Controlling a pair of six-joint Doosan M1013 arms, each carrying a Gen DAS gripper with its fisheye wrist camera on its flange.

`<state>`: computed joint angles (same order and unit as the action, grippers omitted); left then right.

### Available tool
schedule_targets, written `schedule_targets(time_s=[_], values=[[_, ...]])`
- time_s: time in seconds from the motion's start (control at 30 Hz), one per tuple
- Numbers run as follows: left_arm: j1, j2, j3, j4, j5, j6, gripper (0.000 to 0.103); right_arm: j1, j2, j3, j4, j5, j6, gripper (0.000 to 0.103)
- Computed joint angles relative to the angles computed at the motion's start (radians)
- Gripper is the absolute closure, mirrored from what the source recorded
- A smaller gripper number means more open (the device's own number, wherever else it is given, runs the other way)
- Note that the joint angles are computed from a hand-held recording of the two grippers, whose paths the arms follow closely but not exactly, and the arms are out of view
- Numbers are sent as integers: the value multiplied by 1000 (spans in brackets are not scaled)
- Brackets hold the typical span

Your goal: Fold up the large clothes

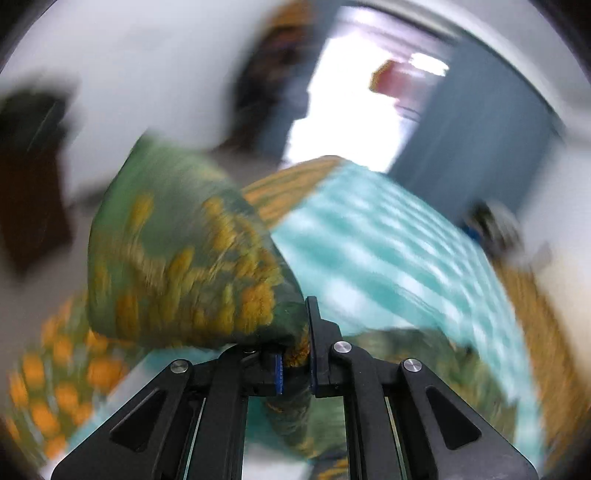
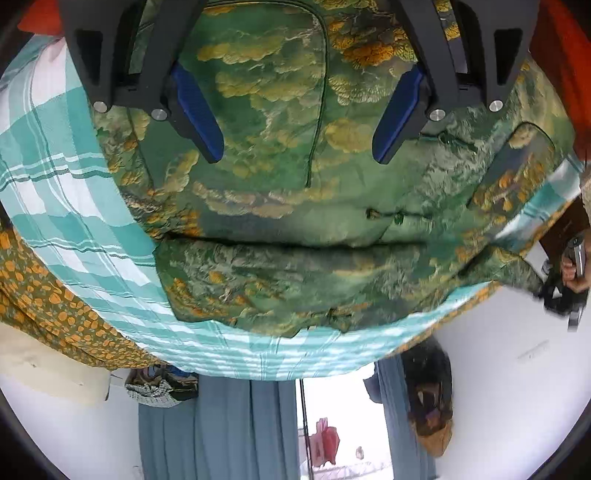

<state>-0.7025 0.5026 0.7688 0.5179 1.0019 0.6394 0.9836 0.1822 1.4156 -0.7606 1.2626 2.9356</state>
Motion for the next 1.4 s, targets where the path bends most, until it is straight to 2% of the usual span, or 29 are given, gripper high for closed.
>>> schedule_targets(time_s=[0.1,0.2,0.3,0.37,0.43,0.57,0.63,0.67,0.7,0.73,0.77,0.83,0.93,0.97,1.03,1.1,1.13,1.3,1.37,1.4], values=[[-75,92,-191,-17,29,297,96,0,-12,12,-13,5,31,18],[-144,176,-325,-50,69,532,96,1,-28,28,-25,11,74,18],[-189,244,-405,-103,121,682,95,5,-43,43,-43,26,102,18],[-211,276,-426,-144,161,729,94,7,-51,53,-49,35,114,18],[-227,335,-490,-191,257,776,88,8,-61,63,-50,44,129,18],[-241,334,-424,-239,343,781,51,-2,-78,76,-50,40,177,18],[-247,274,-303,-220,296,758,42,-28,-92,80,-32,-13,190,18],[-248,236,-237,-221,256,746,28,-47,-99,83,-16,-54,196,18],[-244,209,-196,-233,228,738,20,-69,-105,86,3,-103,198,18],[-242,177,-147,-244,199,725,19,-106,-112,91,38,-186,202,18],[-241,158,-119,-253,184,715,19,-129,-114,93,63,-235,203,18],[-232,110,-50,-268,166,685,19,-210,-95,77,175,-385,136,18],[-223,61,28,-274,138,607,19,-304,-30,22,417,-505,-41,20],[-213,45,47,-283,133,587,19,-319,-13,10,462,-519,-70,28],[-200,22,82,-292,118,548,19,-345,40,-41,582,-500,-147,41],[-187,7,101,-299,117,522,19,-358,99,-107,668,-425,-222,65],[-182,1,107,-301,117,511,19,-355,129,-154,661,-361,-249,86],[-155,-4,100,-335,97,468,19,-315,173,-286,406,-264,-319,86],[-145,10,69,-342,109,466,19,-319,198,-319,393,-176,-365,79],[-141,19,50,-337,118,460,19,-321,213,-332,414,-109,-402,67]])
